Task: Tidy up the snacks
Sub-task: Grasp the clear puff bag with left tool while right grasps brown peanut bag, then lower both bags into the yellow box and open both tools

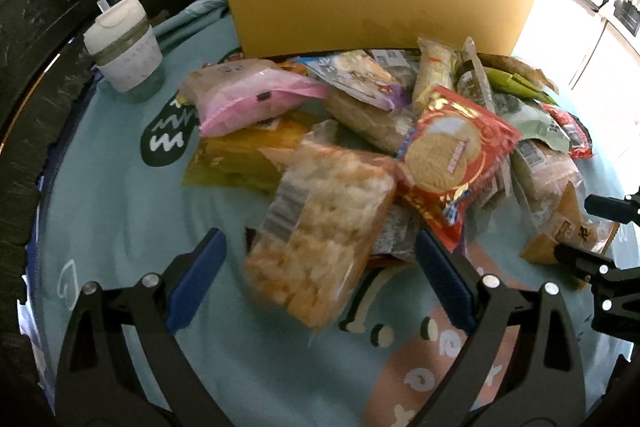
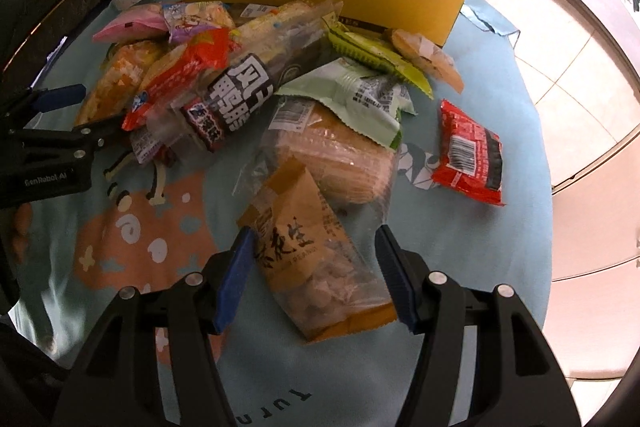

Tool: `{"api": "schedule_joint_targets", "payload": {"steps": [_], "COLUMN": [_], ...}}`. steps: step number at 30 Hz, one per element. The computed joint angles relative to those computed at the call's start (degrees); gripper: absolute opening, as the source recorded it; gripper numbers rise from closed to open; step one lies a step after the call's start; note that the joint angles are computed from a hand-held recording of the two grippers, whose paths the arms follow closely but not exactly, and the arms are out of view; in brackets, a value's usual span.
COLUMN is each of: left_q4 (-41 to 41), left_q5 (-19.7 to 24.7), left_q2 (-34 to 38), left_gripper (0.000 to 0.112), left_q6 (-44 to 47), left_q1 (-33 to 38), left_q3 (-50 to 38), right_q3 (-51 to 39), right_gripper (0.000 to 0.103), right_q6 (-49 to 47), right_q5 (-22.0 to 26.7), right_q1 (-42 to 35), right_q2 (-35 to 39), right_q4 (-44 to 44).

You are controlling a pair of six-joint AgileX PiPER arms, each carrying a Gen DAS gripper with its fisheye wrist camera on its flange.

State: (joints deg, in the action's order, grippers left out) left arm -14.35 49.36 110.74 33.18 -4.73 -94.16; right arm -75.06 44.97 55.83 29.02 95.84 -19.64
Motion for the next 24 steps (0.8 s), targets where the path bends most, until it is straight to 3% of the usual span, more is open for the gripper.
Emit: {"api": "schedule_joint_targets", "payload": {"steps": [7,10,13,15,17,18,20,24], "left_q4": [-1.8,-2.3,-3.5,-5.1,-9.7,-12.2,-14.0,-15.3], "left_q5": [1.7,1.7,1.9,2.4,4.9,7.4,11.0,12.3], "left_q2": [0.4,0.0,-0.1,-0.1,0.3,0.9,1.8,1.1], "left_gripper": [0.097,0.097,0.097,0.089,0.052,0.046,0.046,0.046], "left_q6": [0.6,1.1,2.6,4.7,9.1,11.6,12.2,12.9], "left_q1": [0.2,0.3,0.8,1.4,3.1,4.0,5.2,6.7], "left_q3": [-0.5,0.9,1.7,2.2,1.3,0.3,-1.5,-0.7], "right_q3": [0.6,0.4,0.6,0.7,2.5,3.2,4.1,5.8], "right_gripper": [0.064,0.077,0.079,0.053,0.038,0.037,0.036,0.036], "right_q6": [-0.8,-2.7,-1.7,-2.0,-2.8,-3.3,-4.7,-4.2], "right_q5": [-0.5,-0.3,0.2,0.8,-1.6,-2.4,-3.4,-4.6], "right_q1": [-1.5,-1.2,1.4,1.5,-0.6,-1.4,-2.4,-2.1], "right_q2": [-0.6,0.4,1.4,1.8,0.2,-0.5,-1.3,-3.3], "right_q4": [2.3,3.3,-0.4,0.0,3.7,5.2,7.5,7.4]}}
